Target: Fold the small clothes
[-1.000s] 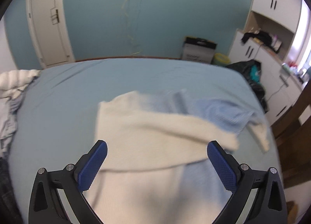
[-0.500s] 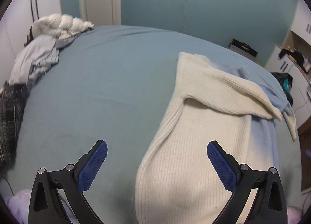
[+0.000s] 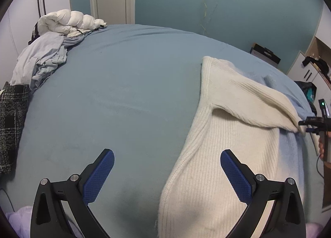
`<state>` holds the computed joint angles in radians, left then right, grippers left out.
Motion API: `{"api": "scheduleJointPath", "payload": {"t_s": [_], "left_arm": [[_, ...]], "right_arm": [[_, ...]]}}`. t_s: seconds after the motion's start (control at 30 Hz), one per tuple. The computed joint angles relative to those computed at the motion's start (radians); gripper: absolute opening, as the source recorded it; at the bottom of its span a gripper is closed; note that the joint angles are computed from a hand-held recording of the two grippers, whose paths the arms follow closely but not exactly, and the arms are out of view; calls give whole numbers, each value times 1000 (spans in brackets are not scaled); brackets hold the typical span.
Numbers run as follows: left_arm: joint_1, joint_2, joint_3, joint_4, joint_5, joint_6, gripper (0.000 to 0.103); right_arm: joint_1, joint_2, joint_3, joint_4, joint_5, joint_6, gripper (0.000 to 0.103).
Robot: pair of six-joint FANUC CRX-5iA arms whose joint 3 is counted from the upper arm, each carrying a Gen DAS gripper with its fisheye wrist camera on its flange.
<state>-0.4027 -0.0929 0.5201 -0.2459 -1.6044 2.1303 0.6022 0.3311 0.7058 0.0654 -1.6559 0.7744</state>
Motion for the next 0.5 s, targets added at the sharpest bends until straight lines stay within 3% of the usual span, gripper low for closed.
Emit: {"api": "scheduleJointPath", "payload": {"t_s": [0.07,0.1,0.13,0.33,0.43,0.5], "left_arm": [[10,-7,-11,0,2,6,103],[15,-9,-15,2,3,7,103],[20,-12,-20,5,6,7,103],[36,-23,-33,24,12,11,103],[25,-21,-20,15,9,13,103],[18,-19,-10,9,7,13,103]], "right_arm": [[14,14,-1,33,-2,-4,51],[27,21,2,63,-11,-7,32],[41,33,13,102,-33,-9,5],[102,-55,21,206,33,-23,3],[111,-81,99,186,45,-15,2],[121,-43,228,177,17,4,2]]}}
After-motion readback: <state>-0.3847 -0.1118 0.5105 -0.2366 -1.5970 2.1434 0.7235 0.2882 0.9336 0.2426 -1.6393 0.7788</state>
